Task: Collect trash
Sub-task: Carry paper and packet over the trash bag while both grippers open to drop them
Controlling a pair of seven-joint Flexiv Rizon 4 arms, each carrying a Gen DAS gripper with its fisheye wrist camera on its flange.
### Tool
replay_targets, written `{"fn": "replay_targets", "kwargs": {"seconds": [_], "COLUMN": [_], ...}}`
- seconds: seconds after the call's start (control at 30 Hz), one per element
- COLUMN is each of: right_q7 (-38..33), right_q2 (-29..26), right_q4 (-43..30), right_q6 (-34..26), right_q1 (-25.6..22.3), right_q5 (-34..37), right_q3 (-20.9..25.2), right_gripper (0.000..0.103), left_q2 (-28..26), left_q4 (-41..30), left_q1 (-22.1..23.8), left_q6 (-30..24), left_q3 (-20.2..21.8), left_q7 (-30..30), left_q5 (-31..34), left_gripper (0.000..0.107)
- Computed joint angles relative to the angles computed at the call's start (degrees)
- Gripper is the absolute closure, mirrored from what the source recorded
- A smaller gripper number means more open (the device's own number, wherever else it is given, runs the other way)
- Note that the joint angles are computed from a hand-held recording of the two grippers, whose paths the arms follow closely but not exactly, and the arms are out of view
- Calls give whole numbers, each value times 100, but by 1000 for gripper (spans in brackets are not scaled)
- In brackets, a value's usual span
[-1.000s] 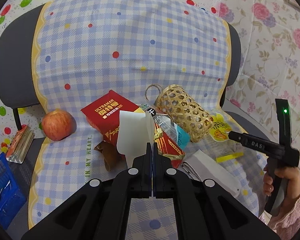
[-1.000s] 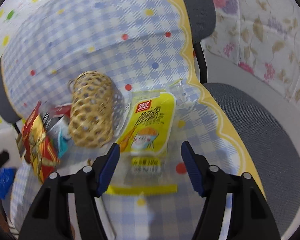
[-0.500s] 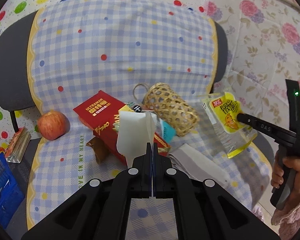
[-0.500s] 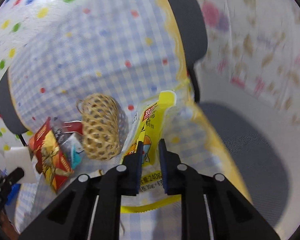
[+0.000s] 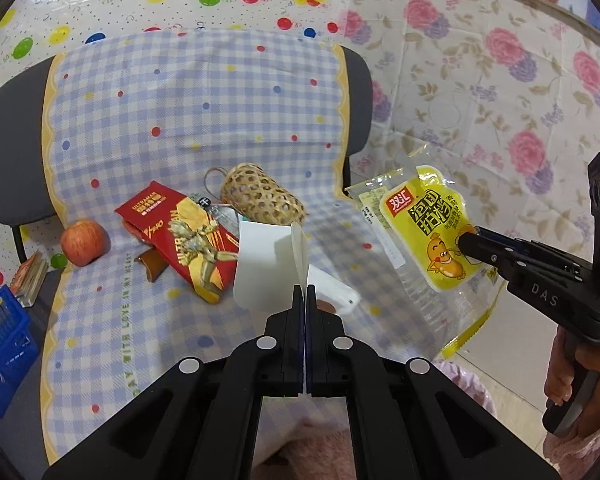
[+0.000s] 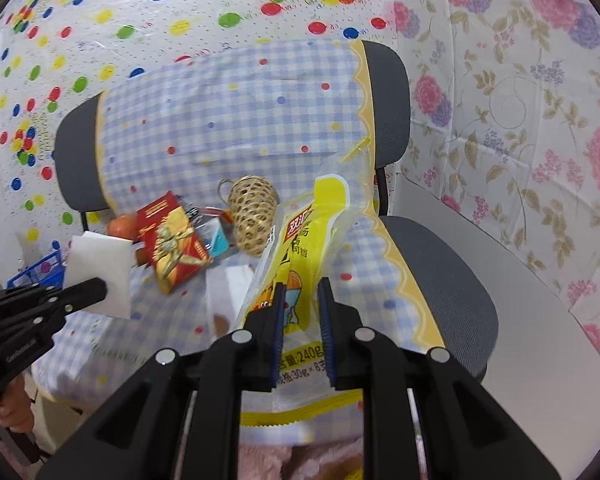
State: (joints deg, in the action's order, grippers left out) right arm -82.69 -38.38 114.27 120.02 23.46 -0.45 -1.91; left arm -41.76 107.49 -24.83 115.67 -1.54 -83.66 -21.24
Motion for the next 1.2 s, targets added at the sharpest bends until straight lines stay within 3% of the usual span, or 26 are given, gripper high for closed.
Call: {"fn": "replay_targets", "kwargs": {"seconds": [0.27, 0.53, 0.97, 1.2], "right_q7": [-337, -926, -1213, -944], "right_q2": [302, 582, 497, 165], "right_q4": [855, 1680, 2360, 2246], "right_q6": [556, 894, 1316, 1213], "right_q1": [259, 853, 1030, 608], "right_q5": [529, 1811, 2894, 2614], "right_q3": [-44, -427, -514, -393], "right_gripper": [86, 84, 84, 83], "left_q2": [209, 27, -489, -730], "left_q4": [404, 212, -422, -866], "left_q1": [-177, -24, 9, -171], "left_q6": [176, 17, -618, -1250], "left_q3": [-175, -734, -1331, -1259], "left_q7": [36, 132, 377, 541], "left_q5": [261, 974, 1703, 1571], "left_gripper": [106, 106, 106, 106]}}
